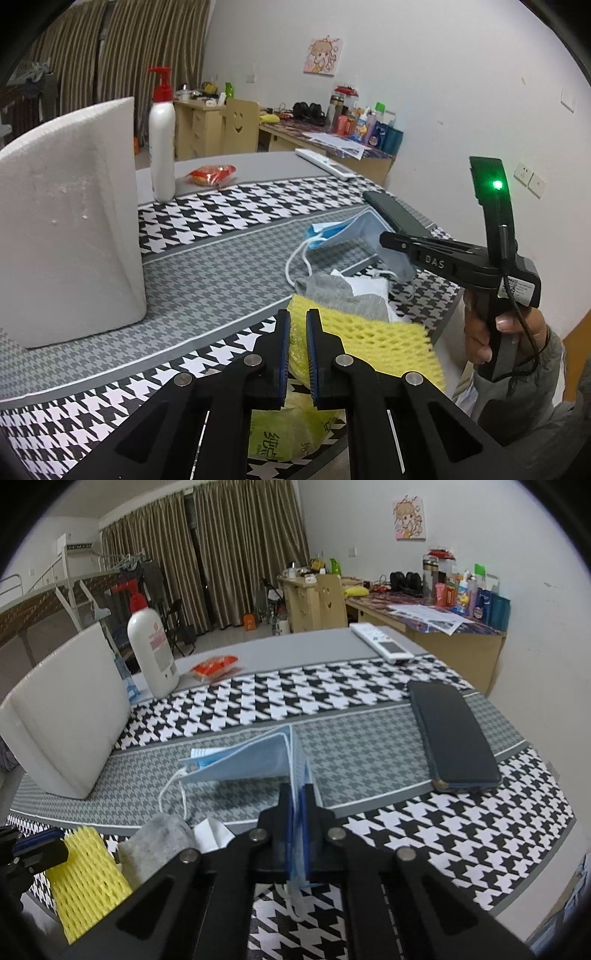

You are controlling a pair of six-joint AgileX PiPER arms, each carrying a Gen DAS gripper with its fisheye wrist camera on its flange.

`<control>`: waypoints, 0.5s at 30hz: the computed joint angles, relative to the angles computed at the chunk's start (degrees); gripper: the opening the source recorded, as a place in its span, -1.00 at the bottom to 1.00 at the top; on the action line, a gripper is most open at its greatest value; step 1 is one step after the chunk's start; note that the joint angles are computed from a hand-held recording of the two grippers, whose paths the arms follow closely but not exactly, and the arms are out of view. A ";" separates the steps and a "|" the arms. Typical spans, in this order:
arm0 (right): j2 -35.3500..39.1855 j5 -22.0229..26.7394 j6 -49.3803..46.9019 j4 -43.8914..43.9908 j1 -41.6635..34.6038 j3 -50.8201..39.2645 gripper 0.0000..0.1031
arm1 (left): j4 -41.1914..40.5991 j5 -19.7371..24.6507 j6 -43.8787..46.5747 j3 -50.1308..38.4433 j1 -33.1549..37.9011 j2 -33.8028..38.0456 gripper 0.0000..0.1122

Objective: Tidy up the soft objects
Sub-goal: 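Close left gripper on the yellow foam net while right gripper closes on the blue mask, then lift and carry the yellow net and blue mask over the white foam box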

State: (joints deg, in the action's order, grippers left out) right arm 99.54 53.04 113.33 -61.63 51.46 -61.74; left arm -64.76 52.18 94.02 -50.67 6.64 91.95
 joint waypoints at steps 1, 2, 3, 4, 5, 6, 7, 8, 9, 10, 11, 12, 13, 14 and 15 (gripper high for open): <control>-0.27 0.46 0.19 -0.20 0.28 -0.07 -0.87 | -0.18 0.39 0.19 0.04 0.38 -0.33 -0.84; -0.54 1.05 0.29 -0.39 0.65 -0.16 -0.87 | -0.46 0.68 0.32 0.05 0.74 -0.52 -0.85; -0.73 1.63 0.43 -0.64 1.08 -0.32 -0.87 | -0.77 0.90 0.51 0.11 1.12 -0.72 -0.85; -0.95 1.96 0.46 -0.91 1.40 -0.46 -0.87 | -0.96 1.07 0.73 0.21 1.45 -1.02 -0.85; -1.14 2.51 0.60 -1.21 1.90 -0.63 -0.87 | -1.29 1.30 1.10 0.34 1.90 -1.29 -0.85; -1.27 2.81 0.57 -1.44 2.13 -0.77 -0.87 | -1.54 1.62 1.30 0.38 2.42 -1.55 -0.85; -1.34 3.07 0.57 -1.63 2.38 -0.90 -0.87 | -1.67 1.81 1.34 0.28 2.76 -1.71 -0.86; -1.39 3.39 0.53 -1.75 2.63 -1.09 -0.87 | -1.93 1.91 1.49 0.29 3.22 -1.99 -0.86; -1.50 3.76 0.65 -1.91 2.89 -1.22 -0.87 | -2.12 1.99 1.55 0.27 3.53 -2.16 -0.86; -1.66 4.03 0.69 -1.98 3.20 -1.32 -0.87 | -2.25 2.23 1.64 0.16 3.95 -2.21 -0.86; -1.77 4.28 0.74 -2.12 3.52 -1.41 -0.87 | -2.35 2.42 1.53 -0.04 4.32 -2.39 -0.86; -1.85 4.70 0.81 -2.37 3.89 -1.54 -0.87 | -2.46 2.60 1.74 -0.05 4.83 -2.61 -0.86; -1.91 5.05 0.82 -2.53 4.23 -1.72 -0.87 | -2.75 2.44 1.99 -0.10 5.03 -2.76 -0.86; -2.06 5.28 0.81 -2.77 4.55 -1.87 -0.87 | -3.01 2.16 1.94 -0.10 5.20 -3.14 -0.86; -2.14 5.57 0.91 -2.95 4.81 -2.01 -0.87 | -3.16 2.11 1.94 -0.14 5.36 -3.33 -0.86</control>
State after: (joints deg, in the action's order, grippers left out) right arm 97.40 58.61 114.24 -64.58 56.27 -63.75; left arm -67.92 54.29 95.96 -50.80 12.00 88.62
